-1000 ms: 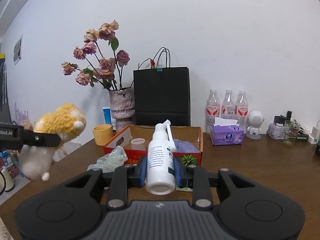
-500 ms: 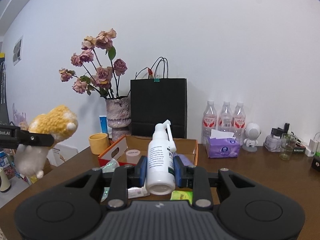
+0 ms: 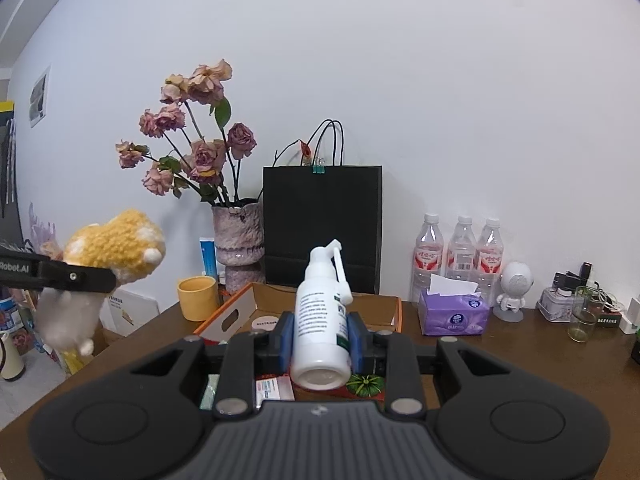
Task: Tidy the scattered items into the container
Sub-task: 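Lift the plush toy and spray bottle and carry both over the box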
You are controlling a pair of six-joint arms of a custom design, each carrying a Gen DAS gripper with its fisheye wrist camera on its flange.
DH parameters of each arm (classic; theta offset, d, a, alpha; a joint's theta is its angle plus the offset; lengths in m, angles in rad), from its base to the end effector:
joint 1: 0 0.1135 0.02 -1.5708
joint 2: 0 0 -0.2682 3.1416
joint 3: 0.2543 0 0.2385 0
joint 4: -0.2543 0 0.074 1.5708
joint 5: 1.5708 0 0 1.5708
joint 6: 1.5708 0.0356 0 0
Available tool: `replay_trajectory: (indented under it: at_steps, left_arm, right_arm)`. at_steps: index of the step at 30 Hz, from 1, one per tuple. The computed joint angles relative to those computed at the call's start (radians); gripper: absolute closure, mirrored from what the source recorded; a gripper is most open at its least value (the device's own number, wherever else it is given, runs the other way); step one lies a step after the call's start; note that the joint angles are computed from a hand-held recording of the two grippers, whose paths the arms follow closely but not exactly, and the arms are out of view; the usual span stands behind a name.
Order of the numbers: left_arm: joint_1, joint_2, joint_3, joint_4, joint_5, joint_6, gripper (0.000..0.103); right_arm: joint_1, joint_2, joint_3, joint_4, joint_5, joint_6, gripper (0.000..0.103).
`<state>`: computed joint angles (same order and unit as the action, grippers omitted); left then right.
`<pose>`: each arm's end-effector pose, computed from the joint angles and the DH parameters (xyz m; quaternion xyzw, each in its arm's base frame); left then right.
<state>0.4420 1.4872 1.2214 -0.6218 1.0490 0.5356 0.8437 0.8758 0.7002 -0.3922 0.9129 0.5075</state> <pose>0.2790 0.0979 0.3069 0.2057 0.8068 -0.2804 0.4776 0.1319 0.1059 0.2867 0.0772 0.8114 -0.0317 0.5784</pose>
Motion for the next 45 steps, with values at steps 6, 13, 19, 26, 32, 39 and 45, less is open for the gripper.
replay_trajectory:
  at_steps: [6,13,19,26,32,39,45]
  left_arm:
    - [-0.074,0.003,0.025,0.074,-0.055,-0.102,0.045]
    - [-0.181,0.047,0.079,0.145,-0.175,-0.231,0.045]
    - [-0.250,0.114,0.145,0.182,-0.278,-0.301,0.045]
    - [-0.311,0.224,0.250,0.184,-0.372,-0.364,0.045]
    - [-0.343,0.315,0.329,0.187,-0.419,-0.376,0.045]
    - [-0.386,0.448,0.451,0.168,-0.467,-0.396,0.045]
    - [-0.423,0.559,0.556,0.148,-0.505,-0.395,0.045]
  right_arm:
    - [-0.139,0.068,0.047,0.068,-0.125,-0.099,0.077]
    - [-0.262,0.167,0.105,0.134,-0.275,-0.159,0.077]
    - [-0.374,0.261,0.131,0.204,-0.398,-0.176,0.077]
    - [-0.487,0.384,0.169,0.250,-0.488,-0.190,0.077]
    - [-0.563,0.472,0.212,0.282,-0.547,-0.224,0.077]
    - [-0.620,0.589,0.272,0.320,-0.596,-0.257,0.077]
    - [-0.661,0.691,0.312,0.362,-0.639,-0.275,0.077]
